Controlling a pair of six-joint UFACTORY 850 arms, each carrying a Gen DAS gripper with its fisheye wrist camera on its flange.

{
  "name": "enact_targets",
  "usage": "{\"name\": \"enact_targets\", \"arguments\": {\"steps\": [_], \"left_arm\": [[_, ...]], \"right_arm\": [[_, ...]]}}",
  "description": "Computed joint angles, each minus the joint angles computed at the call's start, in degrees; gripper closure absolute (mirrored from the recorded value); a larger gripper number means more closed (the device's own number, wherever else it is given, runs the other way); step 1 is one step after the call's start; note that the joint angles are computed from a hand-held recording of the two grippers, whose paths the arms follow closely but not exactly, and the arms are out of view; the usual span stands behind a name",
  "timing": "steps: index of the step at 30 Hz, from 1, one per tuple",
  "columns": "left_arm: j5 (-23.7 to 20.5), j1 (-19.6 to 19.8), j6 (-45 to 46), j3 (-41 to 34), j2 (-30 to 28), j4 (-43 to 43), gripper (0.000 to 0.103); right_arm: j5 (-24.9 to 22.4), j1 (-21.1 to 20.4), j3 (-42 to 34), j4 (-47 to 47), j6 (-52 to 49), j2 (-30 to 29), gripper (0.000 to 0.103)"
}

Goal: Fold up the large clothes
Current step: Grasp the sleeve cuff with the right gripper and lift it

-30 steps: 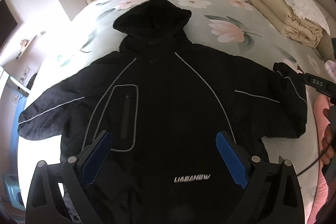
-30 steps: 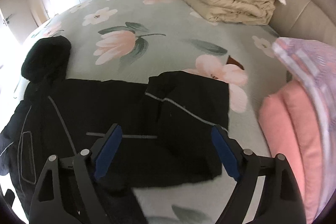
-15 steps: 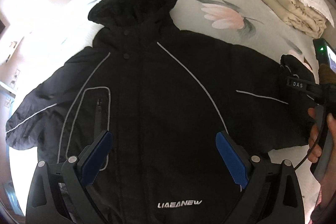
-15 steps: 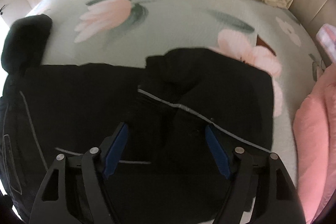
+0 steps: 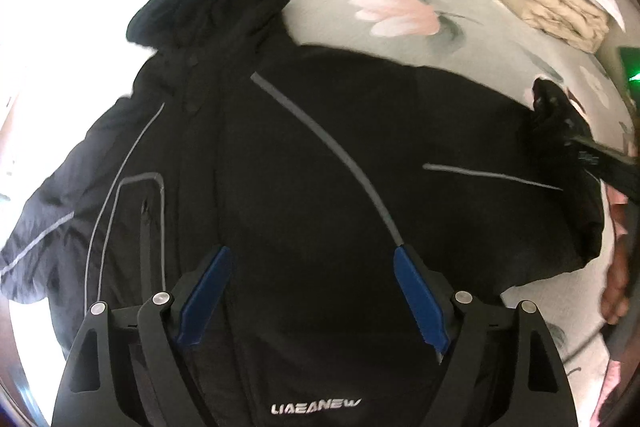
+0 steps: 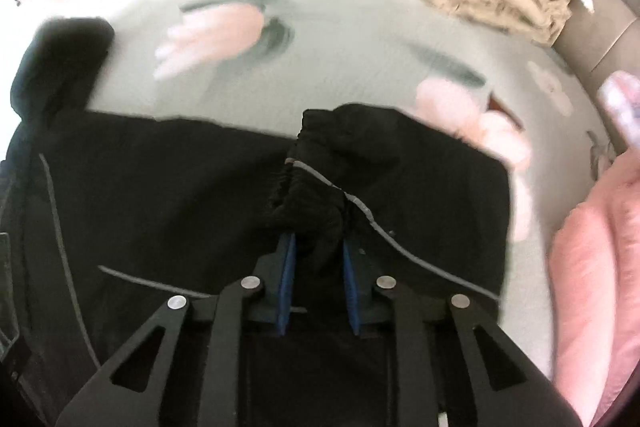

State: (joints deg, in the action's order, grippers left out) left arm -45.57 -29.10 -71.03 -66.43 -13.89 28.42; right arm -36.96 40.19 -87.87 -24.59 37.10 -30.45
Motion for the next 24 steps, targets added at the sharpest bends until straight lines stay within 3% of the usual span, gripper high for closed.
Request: {"name": "enact_targets", "arguments": {"steps": [2, 4, 8, 13, 16, 19, 21, 24], "left_arm": [[0.64, -0.20, 1.28, -1.43, -0.93, -0.09, 0.022], [1.70, -0.22, 3.37, -3.65, -2.72, -0.30, 0.032], [6.08, -0.41, 9.02, -9.40, -7.60, -3.04, 0.033], [9.56, -1.73, 18.58, -18.15, -15.93, -9.06, 0.041], [12.11, -2.27, 26.30, -22.68, -19.86, -17.35, 0.044], [10.11, -3.90, 25.91, -28.42, -25.02, -15.34, 0.046], [5.79, -4.06, 26.06, -32.34, -28.87, -15.96, 0.046], [6.39, -4.18, 23.37, -31.82, -29.22, -14.77, 0.045]], "right_arm": [[0.26, -0.23, 2.22, -3.89, 1.88, 3.71, 0.080], [-0.49, -0.73, 4.12, -9.69, 5.62, 7.38, 0.080], [-3.93, -3.70, 7.30, -18.46, 12.79, 13.13, 0.080], [-7.48, -8.10, 10.86, -22.04, 15.42, 15.97, 0.082], [-6.89, -10.48, 12.30, -22.40, 16.72, 17.68, 0.083], [-5.41, -12.21, 13.69, -23.20, 18.23, 19.30, 0.083], [-3.59, -13.38, 14.04, -18.36, 14.65, 19.51, 0.083], [-4.74, -13.62, 14.11, -18.08, 14.69, 17.85, 0.083]]}}
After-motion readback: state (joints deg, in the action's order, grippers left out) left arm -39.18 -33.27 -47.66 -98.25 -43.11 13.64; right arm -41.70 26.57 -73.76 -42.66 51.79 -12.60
